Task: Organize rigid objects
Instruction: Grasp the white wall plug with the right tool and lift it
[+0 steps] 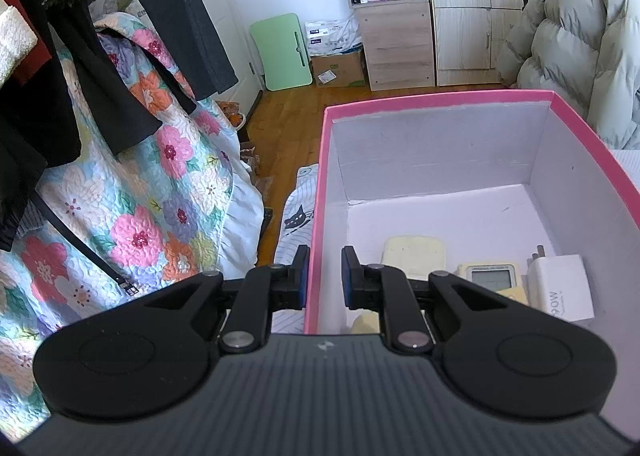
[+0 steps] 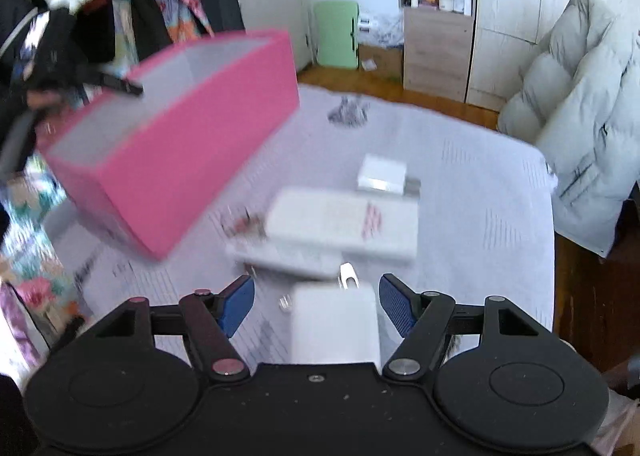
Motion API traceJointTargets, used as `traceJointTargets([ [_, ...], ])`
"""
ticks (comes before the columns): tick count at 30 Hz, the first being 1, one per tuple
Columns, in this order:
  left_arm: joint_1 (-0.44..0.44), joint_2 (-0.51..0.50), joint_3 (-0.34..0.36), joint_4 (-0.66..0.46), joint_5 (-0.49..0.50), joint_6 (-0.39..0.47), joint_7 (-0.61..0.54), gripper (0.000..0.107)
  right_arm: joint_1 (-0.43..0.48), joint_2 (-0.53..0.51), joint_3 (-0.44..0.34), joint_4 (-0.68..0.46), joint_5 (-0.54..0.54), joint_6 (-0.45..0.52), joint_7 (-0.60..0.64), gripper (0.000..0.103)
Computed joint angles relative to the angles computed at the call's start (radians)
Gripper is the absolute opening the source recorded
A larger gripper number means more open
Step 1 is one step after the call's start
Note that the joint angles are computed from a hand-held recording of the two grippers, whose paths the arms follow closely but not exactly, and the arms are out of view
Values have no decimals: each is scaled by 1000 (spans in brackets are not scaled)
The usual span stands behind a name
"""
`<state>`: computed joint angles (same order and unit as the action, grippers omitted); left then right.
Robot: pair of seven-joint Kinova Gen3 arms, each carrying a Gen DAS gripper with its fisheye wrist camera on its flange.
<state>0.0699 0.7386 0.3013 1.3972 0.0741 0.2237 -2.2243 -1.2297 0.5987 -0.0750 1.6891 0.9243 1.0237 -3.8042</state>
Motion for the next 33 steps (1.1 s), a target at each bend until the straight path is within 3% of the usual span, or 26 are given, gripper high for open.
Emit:
traceJointTargets([
  [7, 13, 3, -20, -19, 2, 28, 6, 14, 31, 66, 3, -58, -62, 2, 107, 73],
  [9, 19, 3, -26, -21, 1, 26, 8, 14, 34, 73, 5, -71, -85, 0, 138, 67],
  [11, 20, 3, -27, -20, 1, 24, 8, 14, 15, 81, 25, -79, -92, 10, 122, 60],
  [24, 34, 5, -46, -30, 2, 37, 24, 14, -36, 73, 37, -93, -109, 87, 44, 60],
  [28, 28, 9, -39, -39, 4, 43, 23, 14, -49, 65, 42, -103, -74, 112, 24, 60],
  [33, 26, 10, -37, -40, 5, 44, 18, 14, -48, 41, 50, -107, 47, 89, 13, 61],
])
